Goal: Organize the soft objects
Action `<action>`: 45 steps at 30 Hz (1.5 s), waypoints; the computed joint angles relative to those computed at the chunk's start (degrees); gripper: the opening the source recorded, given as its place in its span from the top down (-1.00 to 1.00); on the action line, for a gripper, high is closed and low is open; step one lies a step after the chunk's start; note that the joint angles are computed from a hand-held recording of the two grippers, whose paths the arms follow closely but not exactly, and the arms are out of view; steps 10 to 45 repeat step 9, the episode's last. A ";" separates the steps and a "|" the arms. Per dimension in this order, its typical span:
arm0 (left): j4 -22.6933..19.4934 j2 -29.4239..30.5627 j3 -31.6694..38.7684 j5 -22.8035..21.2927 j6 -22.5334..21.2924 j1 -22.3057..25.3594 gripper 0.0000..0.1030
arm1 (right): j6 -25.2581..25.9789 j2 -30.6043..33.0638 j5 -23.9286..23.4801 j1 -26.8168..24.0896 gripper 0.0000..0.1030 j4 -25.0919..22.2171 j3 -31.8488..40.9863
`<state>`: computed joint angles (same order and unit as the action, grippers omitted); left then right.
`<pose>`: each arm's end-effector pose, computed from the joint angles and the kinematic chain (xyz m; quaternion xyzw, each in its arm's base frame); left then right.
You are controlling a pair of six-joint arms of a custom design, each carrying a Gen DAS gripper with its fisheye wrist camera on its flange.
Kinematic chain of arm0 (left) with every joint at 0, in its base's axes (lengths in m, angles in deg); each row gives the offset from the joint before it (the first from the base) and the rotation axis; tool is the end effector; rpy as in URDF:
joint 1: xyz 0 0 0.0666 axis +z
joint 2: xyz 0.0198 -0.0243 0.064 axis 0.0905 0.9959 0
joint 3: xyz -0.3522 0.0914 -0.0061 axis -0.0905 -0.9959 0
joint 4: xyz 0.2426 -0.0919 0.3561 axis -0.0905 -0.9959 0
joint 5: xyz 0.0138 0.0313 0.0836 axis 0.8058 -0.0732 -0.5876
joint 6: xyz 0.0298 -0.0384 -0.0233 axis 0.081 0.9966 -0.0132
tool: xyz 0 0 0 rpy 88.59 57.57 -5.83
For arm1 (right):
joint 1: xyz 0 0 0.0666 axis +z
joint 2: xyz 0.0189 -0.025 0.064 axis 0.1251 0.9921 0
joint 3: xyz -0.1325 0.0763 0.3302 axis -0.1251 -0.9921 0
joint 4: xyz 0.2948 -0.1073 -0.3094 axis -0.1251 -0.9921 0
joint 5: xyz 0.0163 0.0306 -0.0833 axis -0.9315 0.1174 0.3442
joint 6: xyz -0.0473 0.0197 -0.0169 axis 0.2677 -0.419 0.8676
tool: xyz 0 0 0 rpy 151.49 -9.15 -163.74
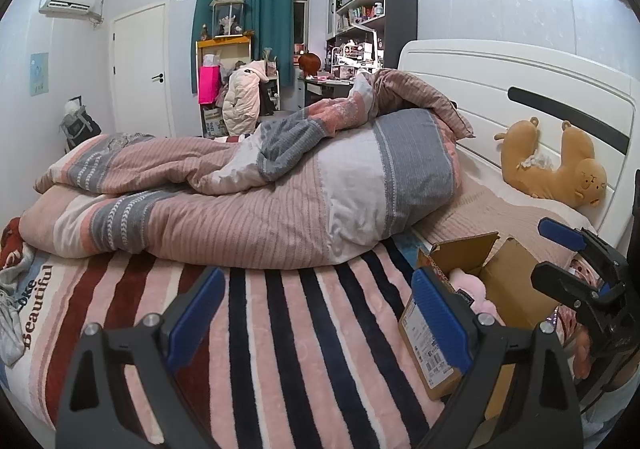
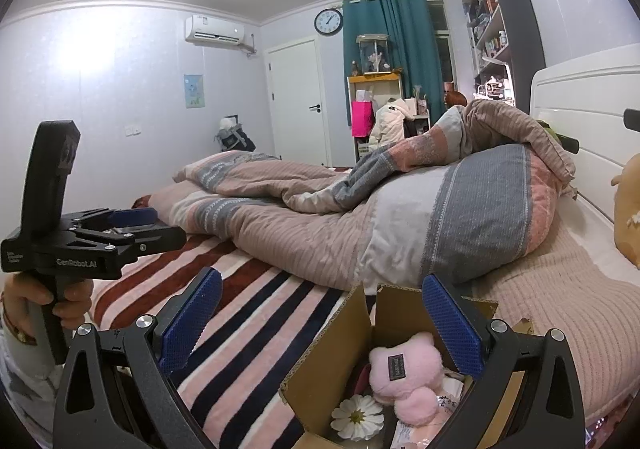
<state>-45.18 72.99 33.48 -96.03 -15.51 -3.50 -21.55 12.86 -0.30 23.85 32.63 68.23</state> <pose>0.4201 -0.0602 0.5319 -0.0103 0.8678 -0.0111 0.4966 0.4609 0.1519 0.5193 -0.2516 0.7813 0.2250 0.5251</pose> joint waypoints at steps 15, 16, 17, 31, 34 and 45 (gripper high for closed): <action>-0.16 -0.38 -0.28 -0.46 0.28 -0.06 -0.81 | -0.38 -0.64 0.72 0.34 -0.96 0.00 -0.22; -0.16 -0.38 -0.28 -0.46 0.28 -0.06 -0.81 | -0.38 -0.64 0.72 0.34 -0.96 0.00 -0.22; -0.16 -0.38 -0.28 -0.46 0.28 -0.06 -0.81 | -0.38 -0.64 0.72 0.34 -0.96 0.00 -0.22; -0.16 -0.38 -0.28 -0.46 0.28 -0.06 -0.81 | -0.38 -0.64 0.72 0.34 -0.96 0.00 -0.22; -0.16 -0.38 -0.28 -0.46 0.28 -0.06 -0.81 | -0.38 -0.64 0.72 0.34 -0.96 0.00 -0.22; -0.16 -0.38 -0.28 -0.46 0.28 -0.06 -0.81 | -0.38 -0.64 0.72 0.34 -0.96 0.00 -0.22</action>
